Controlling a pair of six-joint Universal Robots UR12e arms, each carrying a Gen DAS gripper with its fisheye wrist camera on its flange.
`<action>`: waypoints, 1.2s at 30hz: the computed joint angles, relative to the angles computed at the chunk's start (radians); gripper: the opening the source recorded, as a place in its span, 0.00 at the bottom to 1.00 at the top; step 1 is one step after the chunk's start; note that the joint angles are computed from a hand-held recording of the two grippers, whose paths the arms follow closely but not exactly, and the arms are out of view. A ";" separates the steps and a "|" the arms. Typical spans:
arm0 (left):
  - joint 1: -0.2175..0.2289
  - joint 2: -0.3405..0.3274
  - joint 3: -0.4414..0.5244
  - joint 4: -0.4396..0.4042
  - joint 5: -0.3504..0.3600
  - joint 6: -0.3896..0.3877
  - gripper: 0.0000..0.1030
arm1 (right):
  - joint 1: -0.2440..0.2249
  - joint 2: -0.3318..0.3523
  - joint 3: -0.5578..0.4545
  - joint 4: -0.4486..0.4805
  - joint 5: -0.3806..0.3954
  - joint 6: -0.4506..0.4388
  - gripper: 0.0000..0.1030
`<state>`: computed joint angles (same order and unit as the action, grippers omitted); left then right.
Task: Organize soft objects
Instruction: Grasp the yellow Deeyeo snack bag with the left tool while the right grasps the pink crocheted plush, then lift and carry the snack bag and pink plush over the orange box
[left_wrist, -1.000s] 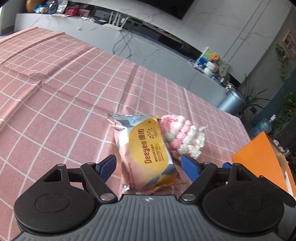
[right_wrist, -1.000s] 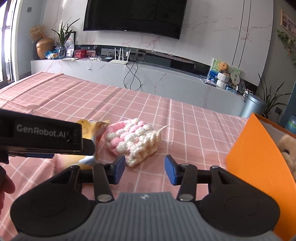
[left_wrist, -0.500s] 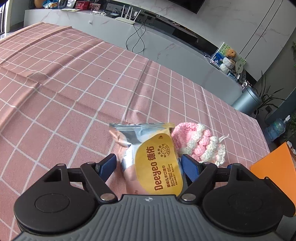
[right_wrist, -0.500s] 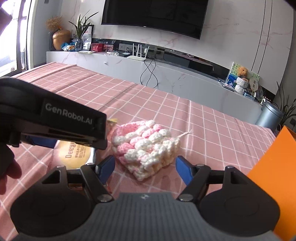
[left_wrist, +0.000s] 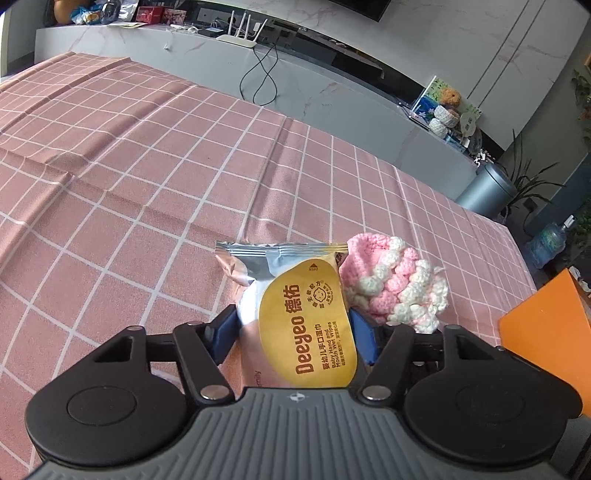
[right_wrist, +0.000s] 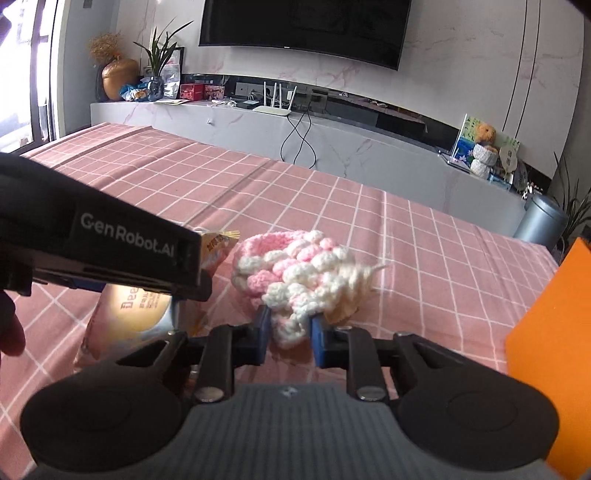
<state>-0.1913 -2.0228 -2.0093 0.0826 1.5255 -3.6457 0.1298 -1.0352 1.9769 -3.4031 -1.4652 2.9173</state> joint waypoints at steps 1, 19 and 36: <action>0.001 0.003 -0.005 0.003 -0.004 0.004 0.65 | 0.000 -0.007 0.008 0.004 0.004 0.001 0.18; -0.003 0.133 -0.180 -0.003 -0.122 0.171 0.63 | -0.011 -0.215 0.271 0.023 -0.046 0.003 0.14; -0.043 0.180 -0.228 -0.006 -0.055 0.145 0.84 | -0.035 -0.292 0.365 -0.051 -0.019 -0.003 0.50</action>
<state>-0.2340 -1.8431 -2.2371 0.0770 1.4702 -3.5012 0.0951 -1.3270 2.3416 -3.4544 -1.4839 2.9139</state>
